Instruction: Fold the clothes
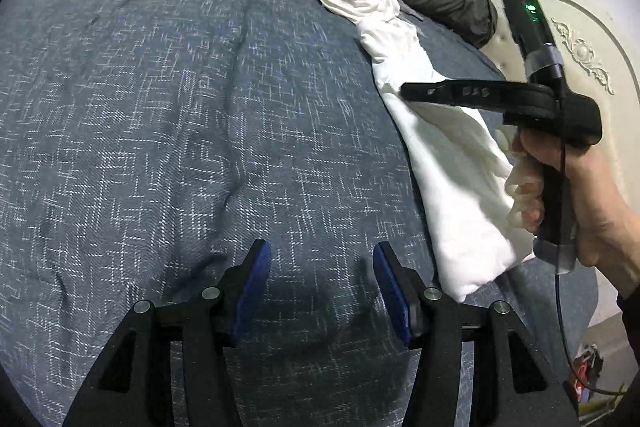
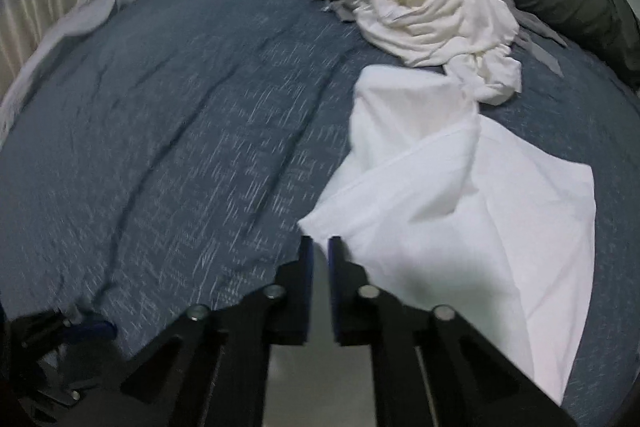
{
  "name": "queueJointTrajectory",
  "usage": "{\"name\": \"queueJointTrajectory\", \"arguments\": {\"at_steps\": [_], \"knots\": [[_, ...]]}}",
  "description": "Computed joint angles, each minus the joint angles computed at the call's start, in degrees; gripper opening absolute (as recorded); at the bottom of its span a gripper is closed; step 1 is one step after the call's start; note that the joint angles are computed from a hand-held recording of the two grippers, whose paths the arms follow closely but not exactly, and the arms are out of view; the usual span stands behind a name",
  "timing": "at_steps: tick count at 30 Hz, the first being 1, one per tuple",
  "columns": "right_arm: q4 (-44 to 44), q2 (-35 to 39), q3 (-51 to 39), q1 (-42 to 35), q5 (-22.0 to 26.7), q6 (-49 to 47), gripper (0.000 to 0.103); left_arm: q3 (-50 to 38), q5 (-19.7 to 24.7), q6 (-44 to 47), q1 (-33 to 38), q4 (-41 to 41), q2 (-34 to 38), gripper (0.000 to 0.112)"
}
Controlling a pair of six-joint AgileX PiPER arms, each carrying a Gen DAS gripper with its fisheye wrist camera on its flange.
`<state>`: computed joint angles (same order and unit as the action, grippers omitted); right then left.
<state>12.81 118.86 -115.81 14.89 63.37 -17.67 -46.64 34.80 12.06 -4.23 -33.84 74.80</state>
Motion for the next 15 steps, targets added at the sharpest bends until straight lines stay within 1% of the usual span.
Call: {"name": "queueJointTrajectory", "arguments": {"at_steps": [7,9,10,11,12,14,15], "knots": [[2.6,-0.7,-0.7,-2.7,-0.3,-0.6,0.000,0.4,0.4,0.5,0.2,-0.2,-0.1,0.057],[2.9,0.3,-2.4,-2.6,1.5,-1.0,0.000,0.3,0.4,0.2,-0.1,0.1,-0.3,0.057],[1.6,1.4,-4.0,-2.0,2.9,0.0,0.002,0.3,0.3,-0.1,-0.4,0.5,-0.3,0.057],[-0.2,1.9,-4.8,-1.2,3.3,1.3,0.005,0.2,0.1,-0.3,-0.7,0.8,-0.2,0.057],[-1.3,1.9,-4.4,-0.5,2.6,1.9,0.009,0.2,0.1,-0.4,-0.8,0.9,-0.2,0.057],[-2.6,1.8,-3.5,0.7,0.9,2.8,0.026,0.1,0.1,-0.4,-0.9,1.0,0.0,0.057],[-3.1,1.9,-3.3,1.2,0.4,3.3,0.030,0.1,0.2,-0.3,-0.9,0.8,0.0,0.057]]}}
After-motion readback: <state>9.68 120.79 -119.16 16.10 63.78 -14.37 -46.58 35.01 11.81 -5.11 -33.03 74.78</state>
